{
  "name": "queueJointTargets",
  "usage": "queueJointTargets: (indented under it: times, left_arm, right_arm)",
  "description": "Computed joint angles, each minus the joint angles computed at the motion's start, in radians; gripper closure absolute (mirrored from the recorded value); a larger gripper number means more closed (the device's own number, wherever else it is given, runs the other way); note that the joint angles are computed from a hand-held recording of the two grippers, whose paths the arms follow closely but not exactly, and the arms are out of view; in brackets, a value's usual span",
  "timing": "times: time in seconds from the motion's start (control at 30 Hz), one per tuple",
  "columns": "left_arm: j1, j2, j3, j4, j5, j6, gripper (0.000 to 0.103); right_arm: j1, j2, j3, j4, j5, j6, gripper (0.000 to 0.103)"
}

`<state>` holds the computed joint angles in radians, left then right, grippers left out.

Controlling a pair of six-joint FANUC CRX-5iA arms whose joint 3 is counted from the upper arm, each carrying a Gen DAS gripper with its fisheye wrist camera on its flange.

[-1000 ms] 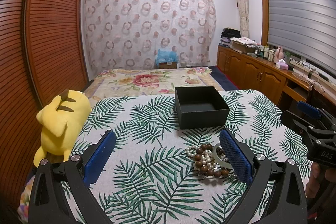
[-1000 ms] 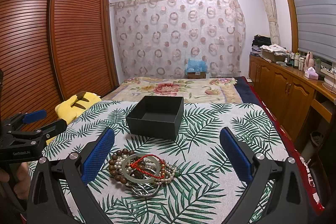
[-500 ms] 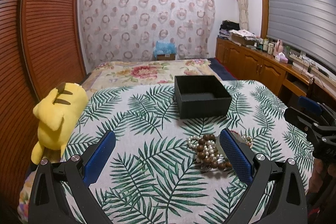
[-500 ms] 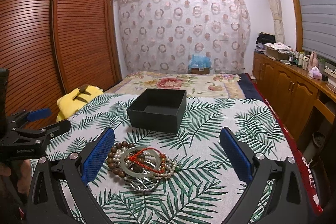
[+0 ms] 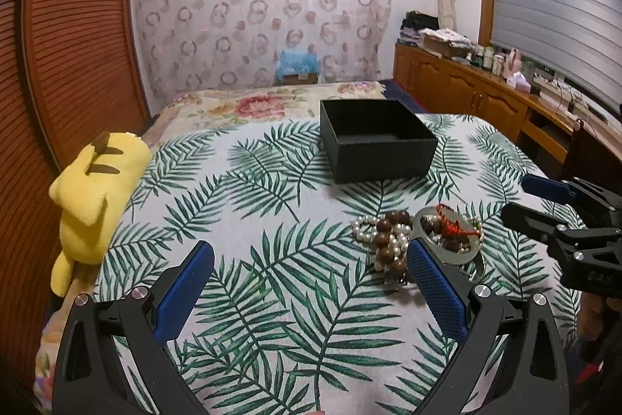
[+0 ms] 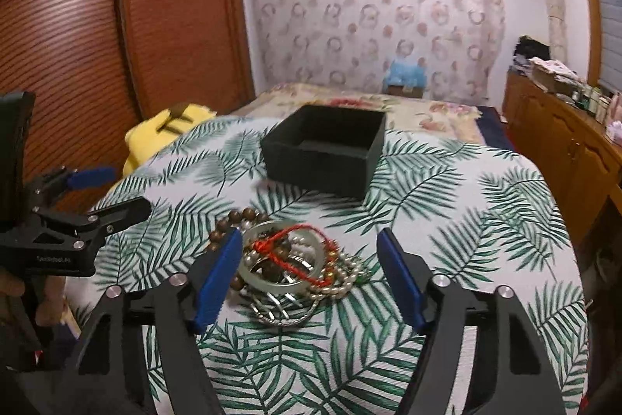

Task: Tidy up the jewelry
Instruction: 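Close the right tool on the red string bracelet in the pile, then grasp the pale jade bangle with the left tool while the right tool holds the red bracelet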

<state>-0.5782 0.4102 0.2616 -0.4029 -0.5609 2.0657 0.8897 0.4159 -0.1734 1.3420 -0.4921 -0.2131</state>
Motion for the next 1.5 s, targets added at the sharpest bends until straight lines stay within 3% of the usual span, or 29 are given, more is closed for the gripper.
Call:
queueJointTargets:
  times: [0.07, 0.2, 0.4, 0.47, 0.53, 0.6, 0.63, 0.93, 1.13, 1.17, 1.3, 1.5]
  left_arm:
    - [0.006, 0.005, -0.003, 0.023, 0.003, -0.024, 0.007]
    - [0.015, 0.015, -0.007, 0.064, 0.002, -0.067, 0.007]
    - [0.031, 0.022, -0.022, 0.131, 0.010, -0.131, 0.007]
    - [0.036, 0.025, -0.028, 0.154, 0.015, -0.152, 0.007]
    - [0.041, 0.027, -0.034, 0.184, 0.021, -0.178, 0.007]
    - [0.046, 0.030, -0.040, 0.212, 0.028, -0.203, 0.007]
    - [0.048, 0.031, -0.043, 0.230, 0.033, -0.220, 0.007]
    - [0.063, 0.060, -0.067, 0.459, 0.098, -0.462, 0.008]
    - [0.061, 0.115, -0.031, 0.643, 0.065, -0.652, 0.038]
    - [0.060, 0.126, -0.017, 0.662, 0.052, -0.671, 0.047]
    - [0.052, 0.171, 0.054, 0.661, -0.008, -0.676, 0.076]
    - [0.051, 0.221, 0.122, 0.700, -0.061, -0.699, 0.081]
  right_arm:
    - [0.003, 0.013, 0.019, -0.047, 0.017, 0.056, 0.038]
    - [0.023, 0.057, 0.101, -0.257, 0.025, 0.291, 0.052]
    - [0.034, 0.106, 0.199, -0.470, 0.014, 0.522, 0.061]
    - [0.037, 0.119, 0.220, -0.501, 0.004, 0.558, 0.064]
    - [0.040, 0.128, 0.240, -0.533, -0.011, 0.603, 0.074]
    - [0.036, 0.122, 0.234, -0.536, -0.005, 0.615, 0.090]
    - [0.033, 0.112, 0.219, -0.517, 0.006, 0.597, 0.092]
    - [-0.012, 0.000, 0.053, -0.216, 0.038, 0.291, 0.093]
    - [-0.019, -0.045, -0.003, -0.145, 0.010, 0.219, 0.093]
    - [-0.020, -0.052, -0.012, -0.136, 0.009, 0.209, 0.093]
    - [-0.020, -0.063, -0.032, -0.123, 0.002, 0.194, 0.093]
    - [-0.022, -0.067, -0.043, -0.133, 0.001, 0.192, 0.093]
